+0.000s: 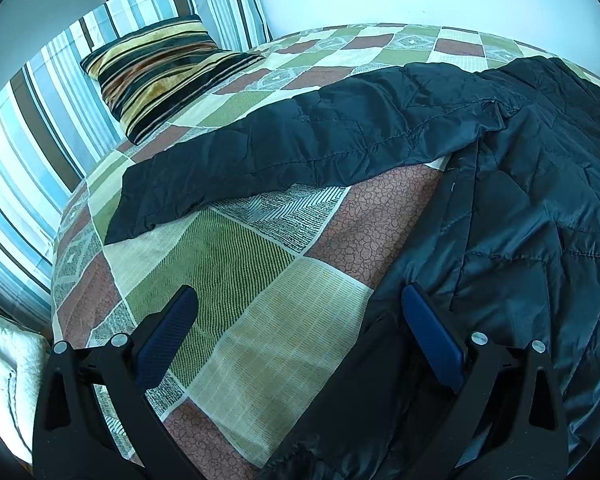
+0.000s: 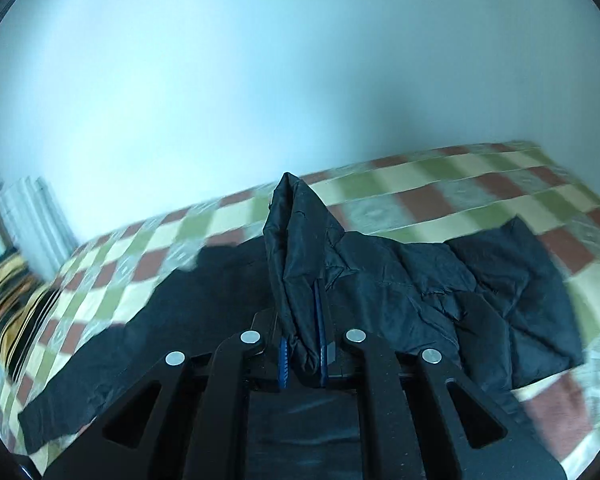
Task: Fold large clothes
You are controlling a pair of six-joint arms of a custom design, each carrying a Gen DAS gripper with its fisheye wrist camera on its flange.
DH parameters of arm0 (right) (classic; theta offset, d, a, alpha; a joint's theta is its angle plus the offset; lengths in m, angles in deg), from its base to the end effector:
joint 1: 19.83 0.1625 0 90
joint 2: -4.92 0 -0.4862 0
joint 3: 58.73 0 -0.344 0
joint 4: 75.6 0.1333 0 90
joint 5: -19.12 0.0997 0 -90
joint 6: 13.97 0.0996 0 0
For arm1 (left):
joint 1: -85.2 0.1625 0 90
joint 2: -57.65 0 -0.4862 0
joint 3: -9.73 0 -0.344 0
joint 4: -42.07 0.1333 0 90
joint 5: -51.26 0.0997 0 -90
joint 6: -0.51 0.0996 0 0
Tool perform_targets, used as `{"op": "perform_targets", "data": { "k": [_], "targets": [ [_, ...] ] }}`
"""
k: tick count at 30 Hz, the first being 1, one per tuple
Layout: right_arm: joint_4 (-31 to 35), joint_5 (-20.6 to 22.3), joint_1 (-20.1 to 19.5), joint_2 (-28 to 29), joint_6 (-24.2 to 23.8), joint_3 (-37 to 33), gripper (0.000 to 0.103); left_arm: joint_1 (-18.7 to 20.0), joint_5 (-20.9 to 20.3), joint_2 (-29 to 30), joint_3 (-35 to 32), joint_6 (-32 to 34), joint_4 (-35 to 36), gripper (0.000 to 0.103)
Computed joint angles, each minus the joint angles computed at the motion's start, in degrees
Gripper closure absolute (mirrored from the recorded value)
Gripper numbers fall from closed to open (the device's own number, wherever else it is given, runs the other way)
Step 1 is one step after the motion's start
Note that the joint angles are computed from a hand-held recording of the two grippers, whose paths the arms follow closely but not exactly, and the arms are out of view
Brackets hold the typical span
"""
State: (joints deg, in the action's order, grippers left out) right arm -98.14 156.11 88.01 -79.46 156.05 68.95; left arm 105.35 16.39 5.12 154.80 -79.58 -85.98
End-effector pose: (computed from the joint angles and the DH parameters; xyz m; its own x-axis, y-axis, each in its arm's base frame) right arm 0.1575 -0.2919 0.2931 -0.8270 0.3767 0.4173 -0.2558 0.4089 -0.8760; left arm -0.2001 -0.3025 0.0905 -0.4631 -0.0651 -0.8839 0.5175 0.7898 -0.3294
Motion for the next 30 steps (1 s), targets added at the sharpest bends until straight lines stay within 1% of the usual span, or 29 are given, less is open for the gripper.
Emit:
{"op": "perform_targets", "data": {
  "k": [4, 8, 11, 14, 18, 19, 20, 22, 23, 24, 25, 26, 29, 30],
  "targets": [
    [1.2, -2.4, 1.0, 8.4, 2.2, -2.6, 0.093, 0.0, -0.3, -0.1, 1.0, 0.4, -2.2, 0.002],
    [4.1, -5.0, 0.6, 15.6, 3.0, -5.8, 0.093, 0.2, -0.5, -0.1, 1.3, 1.0, -3.6, 0.002],
    [7.1, -5.8, 0.1, 19.8, 3.6, -8.3, 0.093, 0.3, -0.6, -0.1, 1.5, 1.4, -4.5, 0.002],
    [9.8, -5.7, -0.4, 24.7, 4.6, -11.1, 0.093, 0.5, -0.8, 0.0, 1.7, 1.8, -5.4, 0.002],
    [12.8, -5.4, -1.7, 28.7, 5.8, -13.8, 0.092, 0.6, -0.7, 0.1, 1.7, 1.8, -5.5, 0.002],
    [13.3, -5.3, -1.9, 29.1, 6.0, -14.1, 0.092, 0.6, -0.8, 0.0, 1.7, 1.8, -5.5, 0.002],
    [13.6, -5.8, -2.3, 29.4, 6.1, -14.3, 0.088, 0.6, -0.8, 0.1, 1.7, 1.8, -5.5, 0.002],
    [13.8, -7.0, -2.7, 28.9, 6.3, -14.0, 0.086, 0.5, -0.8, 0.1, 1.7, 1.8, -5.4, 0.002],
    [14.0, -7.8, -2.8, 28.5, 6.5, -13.8, 0.083, 0.6, -0.7, 0.1, 1.7, 1.8, -5.4, 0.002],
    [14.4, -9.9, -3.1, 27.6, 6.7, -13.3, 0.075, 0.6, -0.7, 0.1, 1.7, 1.8, -5.4, 0.002],
    [15.1, -11.7, -3.2, 26.6, 7.4, -12.7, 0.065, 0.6, -0.6, 0.1, 1.9, 1.8, -5.6, 0.002],
    [15.6, -12.7, -3.1, 25.7, 7.9, -12.3, 0.058, 0.6, -0.6, 0.1, 1.9, 1.8, -5.6, 0.002],
    [15.4, -14.4, -2.4, 21.1, 8.7, -9.1, 0.055, 0.6, -0.7, 0.1, 1.8, 1.8, -5.6, 0.002],
    [14.9, -14.4, -2.2, 18.1, 8.8, -7.1, 0.055, 0.6, -0.6, 0.1, 1.8, 1.8, -5.5, 0.002]
  ]
}}
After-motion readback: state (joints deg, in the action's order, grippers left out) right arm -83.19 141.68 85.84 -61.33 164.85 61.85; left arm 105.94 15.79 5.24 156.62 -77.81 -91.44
